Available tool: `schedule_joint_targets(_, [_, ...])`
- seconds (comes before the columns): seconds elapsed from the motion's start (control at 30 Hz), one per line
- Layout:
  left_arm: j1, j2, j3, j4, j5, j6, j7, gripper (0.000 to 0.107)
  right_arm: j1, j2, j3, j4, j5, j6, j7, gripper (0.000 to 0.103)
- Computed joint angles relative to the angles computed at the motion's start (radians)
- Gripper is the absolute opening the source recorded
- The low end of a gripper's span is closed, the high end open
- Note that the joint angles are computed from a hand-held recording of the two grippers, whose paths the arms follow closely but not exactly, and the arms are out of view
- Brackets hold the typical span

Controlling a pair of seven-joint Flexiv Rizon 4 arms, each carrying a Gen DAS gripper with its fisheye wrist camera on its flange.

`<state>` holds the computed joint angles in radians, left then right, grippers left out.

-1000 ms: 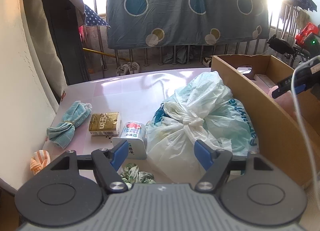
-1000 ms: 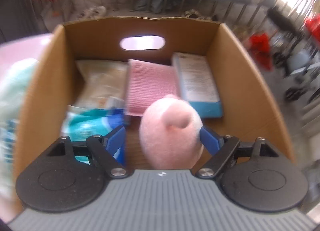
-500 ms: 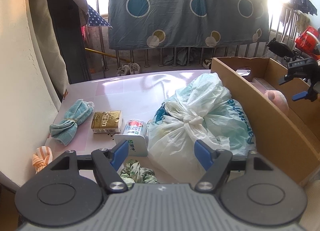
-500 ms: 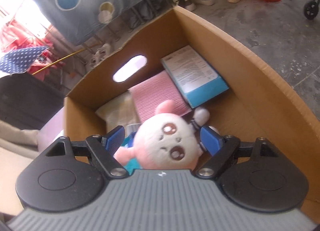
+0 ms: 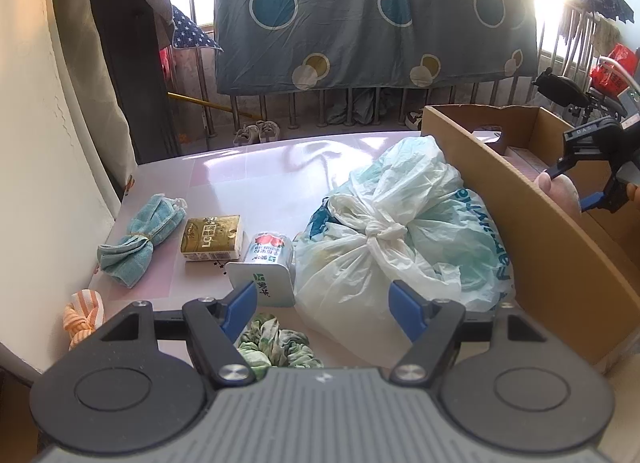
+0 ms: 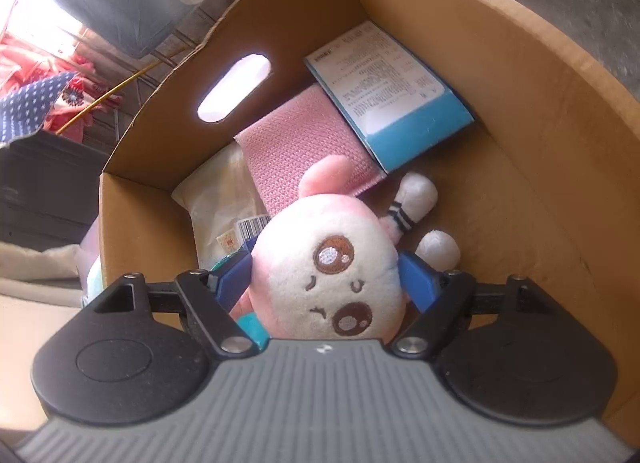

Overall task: Organize soft objects
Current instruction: 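Carry the pink plush pig with the right tool into the box and release, then move the right tool to the blue towel and grasp it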

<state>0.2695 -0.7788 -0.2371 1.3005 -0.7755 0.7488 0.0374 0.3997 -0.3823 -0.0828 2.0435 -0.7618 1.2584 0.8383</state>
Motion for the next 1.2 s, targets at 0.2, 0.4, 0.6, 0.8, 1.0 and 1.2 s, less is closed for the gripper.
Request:
schedule_joint_targets(0.2, [0.001, 0.002, -0.001, 0.005, -0.005, 0.001, 0.006, 0.074, -0.002, 0.015, -0.006, 0.036, 0.038, 0.065, 0.054, 0.078])
schedule_joint_targets(0.4, [0.001, 0.0, 0.005, 0.001, -0.003, 0.004, -0.007, 0.074, 0.032, 0.015, -0.077, 0.061, -0.069, 0.109, 0.128, 0.083])
schedule_joint_targets(0.6, [0.01, -0.007, 0.004, -0.011, -0.009, 0.009, -0.023, 0.076, 0.035, 0.064, -0.052, 0.06, -0.182, 0.003, 0.183, 0.086])
schedule_joint_targets(0.8, [0.018, -0.007, -0.002, -0.01, -0.02, 0.031, -0.023, 0.077, 0.015, 0.136, 0.029, 0.034, -0.26, -0.166, 0.17, 0.087])
schedule_joint_targets(1.0, [0.028, 0.004, -0.021, 0.019, -0.058, 0.109, 0.027, 0.078, -0.028, 0.128, 0.08, -0.054, -0.408, -0.161, 0.18, 0.087])
schedule_joint_targets(1.2, [0.039, 0.004, -0.055, 0.039, -0.116, 0.215, 0.109, 0.078, -0.024, 0.001, 0.082, -0.258, -0.415, -0.059, 0.033, 0.087])
